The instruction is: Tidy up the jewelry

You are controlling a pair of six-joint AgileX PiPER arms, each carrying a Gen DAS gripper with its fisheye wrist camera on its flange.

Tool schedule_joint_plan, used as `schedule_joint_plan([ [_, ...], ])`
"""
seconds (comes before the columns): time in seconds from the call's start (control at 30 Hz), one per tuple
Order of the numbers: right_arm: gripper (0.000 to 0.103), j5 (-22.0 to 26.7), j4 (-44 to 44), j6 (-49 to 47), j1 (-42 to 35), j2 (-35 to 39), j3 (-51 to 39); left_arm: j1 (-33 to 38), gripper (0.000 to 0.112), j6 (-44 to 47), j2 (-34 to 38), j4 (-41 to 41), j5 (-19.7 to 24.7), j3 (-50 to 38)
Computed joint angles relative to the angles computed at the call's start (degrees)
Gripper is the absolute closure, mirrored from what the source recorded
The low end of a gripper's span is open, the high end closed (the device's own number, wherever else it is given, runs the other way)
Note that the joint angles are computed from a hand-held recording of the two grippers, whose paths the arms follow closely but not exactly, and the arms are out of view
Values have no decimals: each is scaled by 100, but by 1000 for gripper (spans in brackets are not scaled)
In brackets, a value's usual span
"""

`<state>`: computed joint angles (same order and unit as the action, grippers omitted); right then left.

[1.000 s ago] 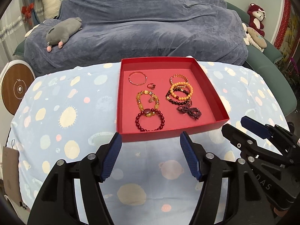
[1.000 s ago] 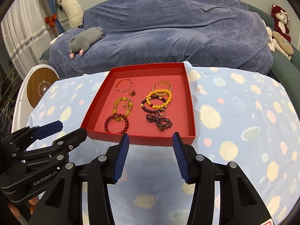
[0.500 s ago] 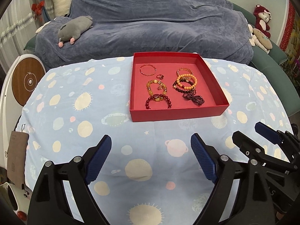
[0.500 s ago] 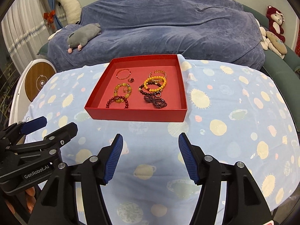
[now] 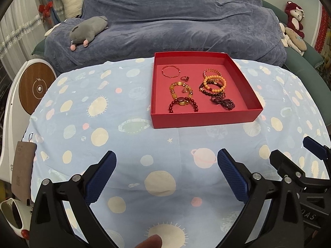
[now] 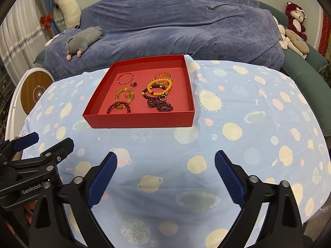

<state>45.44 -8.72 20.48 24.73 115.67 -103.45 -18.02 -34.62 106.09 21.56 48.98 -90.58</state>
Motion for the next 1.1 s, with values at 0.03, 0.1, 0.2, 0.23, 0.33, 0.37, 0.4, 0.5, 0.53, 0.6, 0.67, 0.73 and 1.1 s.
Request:
schedule_joint_plan([
  [0.03, 7, 1, -29, 34, 7, -1, -1, 10, 18, -5, -1, -28, -7, 5],
  [0.1, 7, -11, -79, 107, 21, -3, 11, -18, 18, -99, -7, 75, -3, 18],
  [0.2, 7, 2, -118, 182, 29, 17, -12, -46, 18, -136, 0, 150, 23, 8],
  [0.23, 7, 5, -151, 211, 37, 17, -12, -49, 18, -132, 4, 152, 40, -5],
  [0.33, 7, -14, -220, 270, 64, 4, 19, -67, 18, -233, -2, 228, 61, 1],
  [0.37, 7, -12, -212, 270, 60, 6, 18, -68, 18, -270, -2, 247, 69, -2],
  [0.4, 7, -12, -208, 273, 61, 5, 18, -66, 18, -303, -9, 256, 71, 6],
  [0.5, 7, -25, -225, 277, 64, 3, 25, -52, 18, -364, -28, 268, 80, 21],
  [0.53, 7, -33, -242, 293, 73, 0, 34, -53, 18, -393, -41, 290, 71, 37],
  [0.6, 7, -38, -254, 314, 84, -1, 44, -54, 18, -414, -50, 302, 70, 48],
  [0.67, 7, -37, -272, 330, 89, -6, 48, -54, 18, -413, -52, 293, 70, 53],
  [0.73, 7, -36, -265, 322, 86, -1, 44, -53, 18, -416, -46, 300, 70, 50],
  [1.1, 7, 3, -271, 339, 91, 11, 16, -25, 18, -441, -38, 288, 68, 74],
])
